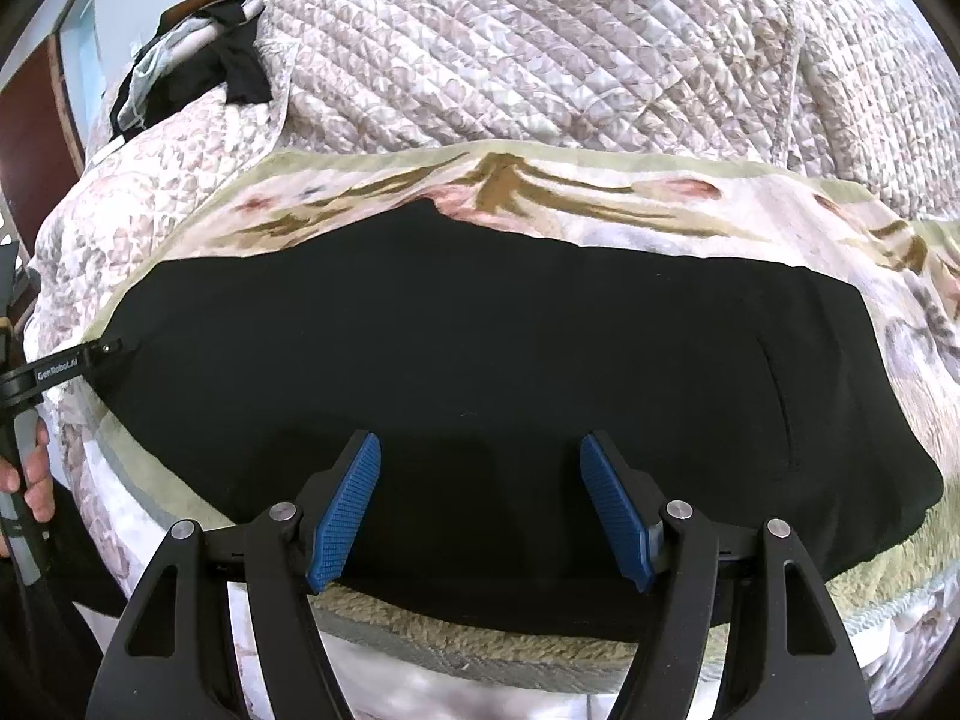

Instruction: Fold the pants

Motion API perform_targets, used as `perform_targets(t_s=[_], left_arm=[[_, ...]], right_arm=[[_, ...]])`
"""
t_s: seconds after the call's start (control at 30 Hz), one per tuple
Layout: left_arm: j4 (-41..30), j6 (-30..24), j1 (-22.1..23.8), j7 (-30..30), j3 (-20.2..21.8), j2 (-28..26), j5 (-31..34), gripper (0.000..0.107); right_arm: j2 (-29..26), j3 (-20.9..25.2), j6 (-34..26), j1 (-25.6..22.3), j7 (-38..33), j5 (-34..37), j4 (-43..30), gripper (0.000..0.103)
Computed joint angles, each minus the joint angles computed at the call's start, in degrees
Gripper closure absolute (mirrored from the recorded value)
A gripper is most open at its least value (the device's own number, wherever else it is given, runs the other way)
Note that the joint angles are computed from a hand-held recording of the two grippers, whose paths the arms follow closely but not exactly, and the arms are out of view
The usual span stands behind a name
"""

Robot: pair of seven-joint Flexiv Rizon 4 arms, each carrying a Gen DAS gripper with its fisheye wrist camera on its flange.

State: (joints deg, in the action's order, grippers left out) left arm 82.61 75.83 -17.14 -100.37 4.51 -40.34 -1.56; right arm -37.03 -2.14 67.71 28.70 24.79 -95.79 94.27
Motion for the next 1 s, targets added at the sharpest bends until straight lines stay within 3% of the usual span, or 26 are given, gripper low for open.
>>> perform_targets(t_s=[0.53,0.83,1.0], left_arm=[[-1.01,-2.53,1.4,2.27,-1.42,0.56,-0.34,0.055],[-2.75,-3.55,4.06,0.12,0.07,0.03,-1.27,0.043],[-4.44,-6.64,4.68,-2.03,0.76,-1.69,-1.3,0.043]], right_arm=[[-1.71,-0.16,3.57,0.28,-3.16,2.17,-2.63,0.034],[-2.88,-1.73,5.96,1.09,-5.42,2.12,-5.43,0.034],[-3.04,-1.93,7.08,0.63,-3.7,0.97,-5.49,0.034]])
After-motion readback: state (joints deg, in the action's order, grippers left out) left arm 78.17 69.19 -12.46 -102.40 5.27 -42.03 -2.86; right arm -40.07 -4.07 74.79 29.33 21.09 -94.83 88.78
